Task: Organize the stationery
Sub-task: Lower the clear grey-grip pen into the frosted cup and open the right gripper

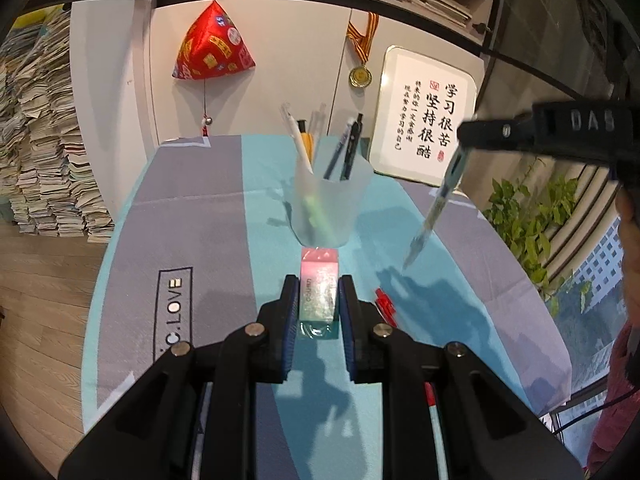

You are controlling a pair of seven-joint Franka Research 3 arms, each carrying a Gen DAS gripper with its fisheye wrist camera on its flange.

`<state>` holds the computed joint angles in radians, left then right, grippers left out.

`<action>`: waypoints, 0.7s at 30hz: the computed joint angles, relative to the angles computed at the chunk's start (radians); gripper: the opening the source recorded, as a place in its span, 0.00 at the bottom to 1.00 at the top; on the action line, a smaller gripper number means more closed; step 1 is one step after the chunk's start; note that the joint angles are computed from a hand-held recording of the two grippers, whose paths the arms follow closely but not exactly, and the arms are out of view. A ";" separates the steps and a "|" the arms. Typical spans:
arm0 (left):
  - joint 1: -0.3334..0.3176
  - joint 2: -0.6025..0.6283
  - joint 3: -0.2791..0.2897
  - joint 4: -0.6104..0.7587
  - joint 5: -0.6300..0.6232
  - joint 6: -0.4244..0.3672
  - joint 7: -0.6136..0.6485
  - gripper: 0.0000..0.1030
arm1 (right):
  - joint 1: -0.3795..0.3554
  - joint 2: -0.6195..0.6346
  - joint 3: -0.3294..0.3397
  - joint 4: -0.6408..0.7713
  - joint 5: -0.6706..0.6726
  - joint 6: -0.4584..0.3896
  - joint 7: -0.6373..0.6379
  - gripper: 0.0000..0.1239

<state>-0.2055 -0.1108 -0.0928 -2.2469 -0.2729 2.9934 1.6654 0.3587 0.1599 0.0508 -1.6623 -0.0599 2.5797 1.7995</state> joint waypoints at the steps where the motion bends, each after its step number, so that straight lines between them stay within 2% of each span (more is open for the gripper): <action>1: 0.002 -0.001 0.000 -0.001 0.003 0.003 -0.004 0.17 | 0.002 0.007 -0.001 0.017 -0.006 0.001 0.003 0.09; 6: 0.000 -0.003 0.007 -0.009 -0.016 0.002 0.006 0.17 | 0.009 0.057 -0.004 0.124 -0.004 -0.001 0.008 0.09; 14: 0.005 -0.009 0.020 -0.008 -0.035 0.016 0.019 0.17 | 0.037 0.194 -0.036 0.333 -0.021 -0.055 0.049 0.09; 21: 0.009 -0.005 0.031 0.005 -0.039 0.027 0.025 0.17 | 0.050 0.273 -0.063 0.425 -0.023 -0.085 0.082 0.09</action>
<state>-0.1962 -0.1162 -0.0619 -2.2417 -0.3122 3.0203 1.6909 0.4083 0.4328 -0.0121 -1.2370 -0.0827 2.4951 1.8815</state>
